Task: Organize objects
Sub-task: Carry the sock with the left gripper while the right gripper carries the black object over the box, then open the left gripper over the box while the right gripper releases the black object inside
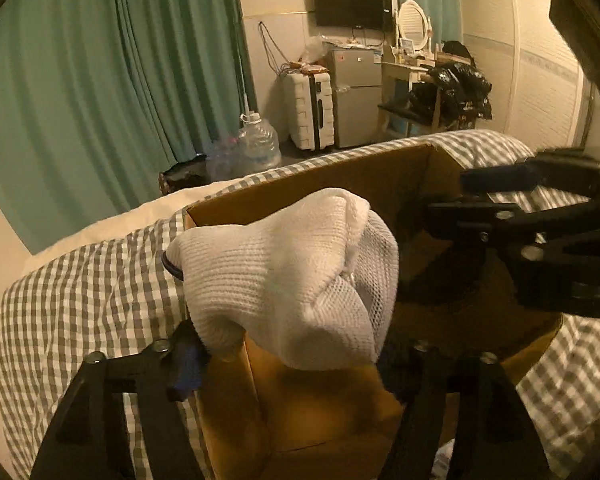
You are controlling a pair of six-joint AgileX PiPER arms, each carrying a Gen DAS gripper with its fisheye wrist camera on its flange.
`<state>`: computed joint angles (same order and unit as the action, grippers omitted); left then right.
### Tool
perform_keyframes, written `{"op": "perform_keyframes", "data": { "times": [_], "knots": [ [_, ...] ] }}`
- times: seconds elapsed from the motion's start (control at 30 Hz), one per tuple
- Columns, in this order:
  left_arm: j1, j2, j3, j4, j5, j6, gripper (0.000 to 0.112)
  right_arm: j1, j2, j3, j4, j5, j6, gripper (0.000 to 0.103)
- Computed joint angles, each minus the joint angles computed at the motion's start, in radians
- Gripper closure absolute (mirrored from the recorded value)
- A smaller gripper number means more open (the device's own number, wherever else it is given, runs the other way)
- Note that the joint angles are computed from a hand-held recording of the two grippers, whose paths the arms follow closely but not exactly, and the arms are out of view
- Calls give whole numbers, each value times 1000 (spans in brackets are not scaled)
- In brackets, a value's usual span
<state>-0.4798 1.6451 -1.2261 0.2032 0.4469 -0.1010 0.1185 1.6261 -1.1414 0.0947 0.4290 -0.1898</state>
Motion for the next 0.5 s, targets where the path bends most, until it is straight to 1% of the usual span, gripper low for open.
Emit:
{"op": "perform_keyframes", "data": {
  "times": [0.03,0.1,0.13,0.2,0.23,0.27,0.3,0.33,0.43,0.5],
  "knots": [
    [-5,-4,7,10,10,-17,32,-5,-11,13,19,-1,-12,37],
    [-23,-18,15,48,50,-81,31,-2,-60,54,-13,-23,33,29],
    [-30,-44,50,61,51,-107,31,0,-85,72,-33,-28,57,29],
    [-36,-79,71,54,80,-121,31,7,-135,88,-56,-7,101,29],
    [-38,-111,91,51,95,-130,29,3,-162,97,-43,7,94,29],
    [-31,-141,110,33,106,-114,26,-3,-197,109,-33,25,86,29],
    [-32,-173,120,13,129,-100,25,-5,-229,117,-36,43,86,29],
    [-31,-189,121,-2,146,-87,25,-10,-263,124,-41,64,87,29],
    [-26,-227,94,-70,214,-28,15,-1,-387,153,-115,132,171,27],
    [-30,-243,67,-69,259,-35,15,8,-465,156,-138,194,204,26]
  ]
}}
